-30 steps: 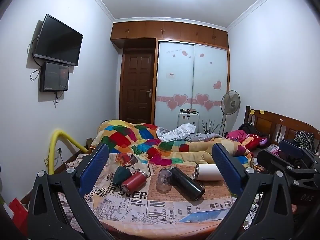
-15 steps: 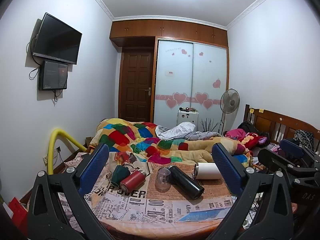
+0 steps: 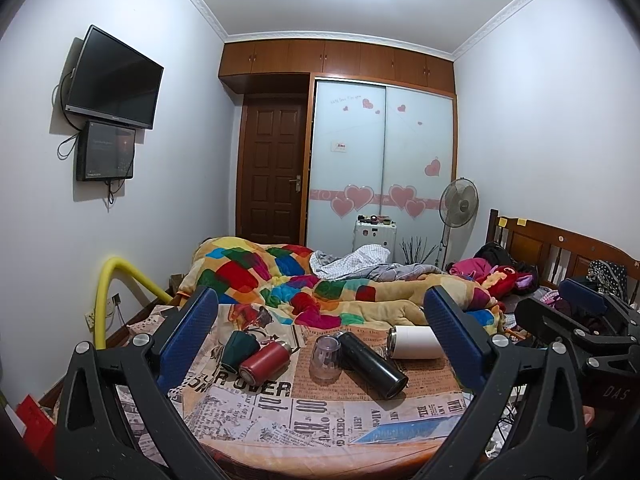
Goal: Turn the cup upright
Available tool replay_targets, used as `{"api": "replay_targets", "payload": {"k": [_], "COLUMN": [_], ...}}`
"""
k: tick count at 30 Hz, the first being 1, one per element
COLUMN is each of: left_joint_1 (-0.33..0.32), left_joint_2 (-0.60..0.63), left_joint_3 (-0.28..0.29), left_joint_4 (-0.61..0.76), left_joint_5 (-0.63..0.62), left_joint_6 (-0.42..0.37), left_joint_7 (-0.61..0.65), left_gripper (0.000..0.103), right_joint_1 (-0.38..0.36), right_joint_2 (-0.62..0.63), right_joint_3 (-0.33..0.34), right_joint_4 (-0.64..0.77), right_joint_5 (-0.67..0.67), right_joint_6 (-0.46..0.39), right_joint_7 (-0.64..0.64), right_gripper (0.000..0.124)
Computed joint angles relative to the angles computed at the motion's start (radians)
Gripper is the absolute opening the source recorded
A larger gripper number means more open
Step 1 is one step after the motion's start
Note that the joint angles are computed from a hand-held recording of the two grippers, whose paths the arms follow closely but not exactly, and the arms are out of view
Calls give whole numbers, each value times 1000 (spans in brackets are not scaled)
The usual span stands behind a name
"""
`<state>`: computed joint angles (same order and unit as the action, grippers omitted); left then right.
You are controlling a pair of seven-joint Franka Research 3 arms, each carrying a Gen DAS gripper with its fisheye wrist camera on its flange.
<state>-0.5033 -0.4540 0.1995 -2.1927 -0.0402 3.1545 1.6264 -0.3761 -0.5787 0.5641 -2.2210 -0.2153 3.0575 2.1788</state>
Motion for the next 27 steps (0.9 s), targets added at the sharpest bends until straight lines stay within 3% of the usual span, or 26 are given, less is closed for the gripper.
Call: {"api": "replay_targets", "payload": {"k": [27], "left_joint_1": [-9], "left_joint_2": [-5], "left_joint_3": [9], "left_joint_4": [-3], "left_joint_5": [-3], "left_joint_6": [1], "left_joint_7": [8], "left_gripper": [103], "right_joint_1": [-3], "right_joint_2": [2], "right_joint_3": [4], "right_joint_4": [7], "right_joint_5": [-18], "right_joint_6": [-8], "right_joint_7": [15], "right_gripper": [103]}}
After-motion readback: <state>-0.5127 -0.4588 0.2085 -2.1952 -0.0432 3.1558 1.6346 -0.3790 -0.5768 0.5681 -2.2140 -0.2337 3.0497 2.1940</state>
